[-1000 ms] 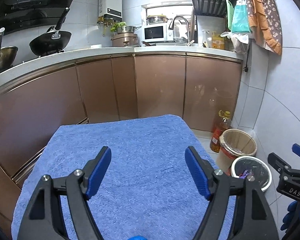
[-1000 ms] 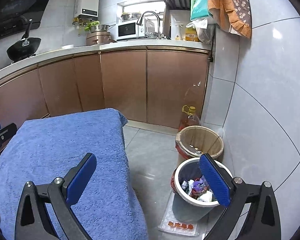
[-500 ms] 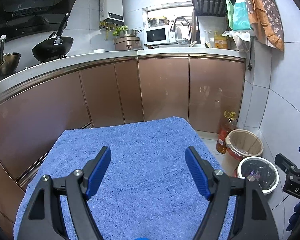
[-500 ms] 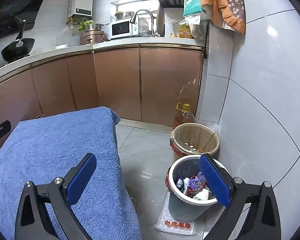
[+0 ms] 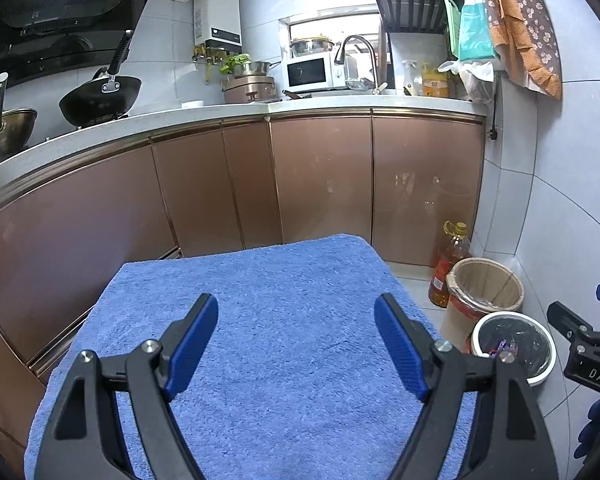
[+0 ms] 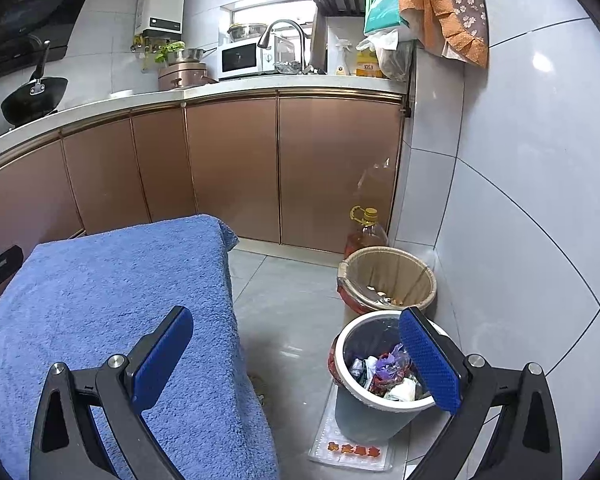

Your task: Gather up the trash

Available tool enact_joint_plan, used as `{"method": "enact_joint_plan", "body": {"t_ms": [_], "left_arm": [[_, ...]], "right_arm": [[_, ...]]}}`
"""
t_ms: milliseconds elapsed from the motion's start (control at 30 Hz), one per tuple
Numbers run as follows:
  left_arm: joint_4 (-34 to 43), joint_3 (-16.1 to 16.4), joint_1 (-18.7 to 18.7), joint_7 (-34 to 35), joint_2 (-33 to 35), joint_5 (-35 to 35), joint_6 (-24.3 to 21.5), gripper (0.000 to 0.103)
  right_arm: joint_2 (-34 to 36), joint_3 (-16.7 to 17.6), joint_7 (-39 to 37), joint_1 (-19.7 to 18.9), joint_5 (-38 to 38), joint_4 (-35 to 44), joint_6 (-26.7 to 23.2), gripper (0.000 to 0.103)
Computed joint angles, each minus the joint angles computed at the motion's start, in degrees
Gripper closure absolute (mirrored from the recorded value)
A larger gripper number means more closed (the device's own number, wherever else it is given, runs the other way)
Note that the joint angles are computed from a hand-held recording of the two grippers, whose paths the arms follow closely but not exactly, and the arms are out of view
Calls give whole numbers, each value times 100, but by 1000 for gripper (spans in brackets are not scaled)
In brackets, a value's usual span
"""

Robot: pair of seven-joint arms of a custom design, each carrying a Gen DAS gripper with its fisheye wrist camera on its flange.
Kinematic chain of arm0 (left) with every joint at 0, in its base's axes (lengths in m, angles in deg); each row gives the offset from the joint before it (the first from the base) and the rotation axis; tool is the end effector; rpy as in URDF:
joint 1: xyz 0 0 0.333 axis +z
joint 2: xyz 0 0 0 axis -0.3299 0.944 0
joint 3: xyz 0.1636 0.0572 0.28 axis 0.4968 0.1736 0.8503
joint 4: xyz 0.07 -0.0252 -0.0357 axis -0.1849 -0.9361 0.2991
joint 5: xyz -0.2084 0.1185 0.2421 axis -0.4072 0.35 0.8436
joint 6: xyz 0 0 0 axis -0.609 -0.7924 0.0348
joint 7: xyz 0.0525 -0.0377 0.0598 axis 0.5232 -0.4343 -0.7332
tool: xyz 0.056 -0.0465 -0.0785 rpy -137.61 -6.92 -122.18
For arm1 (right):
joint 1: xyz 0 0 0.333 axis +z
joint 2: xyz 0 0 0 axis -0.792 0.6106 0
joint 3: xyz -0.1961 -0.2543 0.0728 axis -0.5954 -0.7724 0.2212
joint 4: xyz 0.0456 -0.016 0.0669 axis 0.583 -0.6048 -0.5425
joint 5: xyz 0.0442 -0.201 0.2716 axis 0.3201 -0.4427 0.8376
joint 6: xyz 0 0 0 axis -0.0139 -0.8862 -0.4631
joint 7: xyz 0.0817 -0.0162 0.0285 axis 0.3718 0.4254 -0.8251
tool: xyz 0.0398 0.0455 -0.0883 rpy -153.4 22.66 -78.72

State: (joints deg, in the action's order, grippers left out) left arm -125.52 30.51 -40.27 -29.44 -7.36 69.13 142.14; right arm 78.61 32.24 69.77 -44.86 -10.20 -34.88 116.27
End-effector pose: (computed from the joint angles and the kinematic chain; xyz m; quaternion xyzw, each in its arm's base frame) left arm 0.6181 -0.2943 0.6631 -0.5325 0.6618 -0.3769 0.3693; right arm 0.5595 0.0879 0.6312 -0.5308 0.6881 -0.3898 0.3049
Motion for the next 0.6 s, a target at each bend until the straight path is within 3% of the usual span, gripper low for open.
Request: {"method": "enact_joint_plan", "body": {"t_ms": [600], "left_arm": [[22, -120, 73, 389, 27, -370, -50, 24]], "right_arm": [[62, -33, -178, 21, 171, 43, -29, 0]]}}
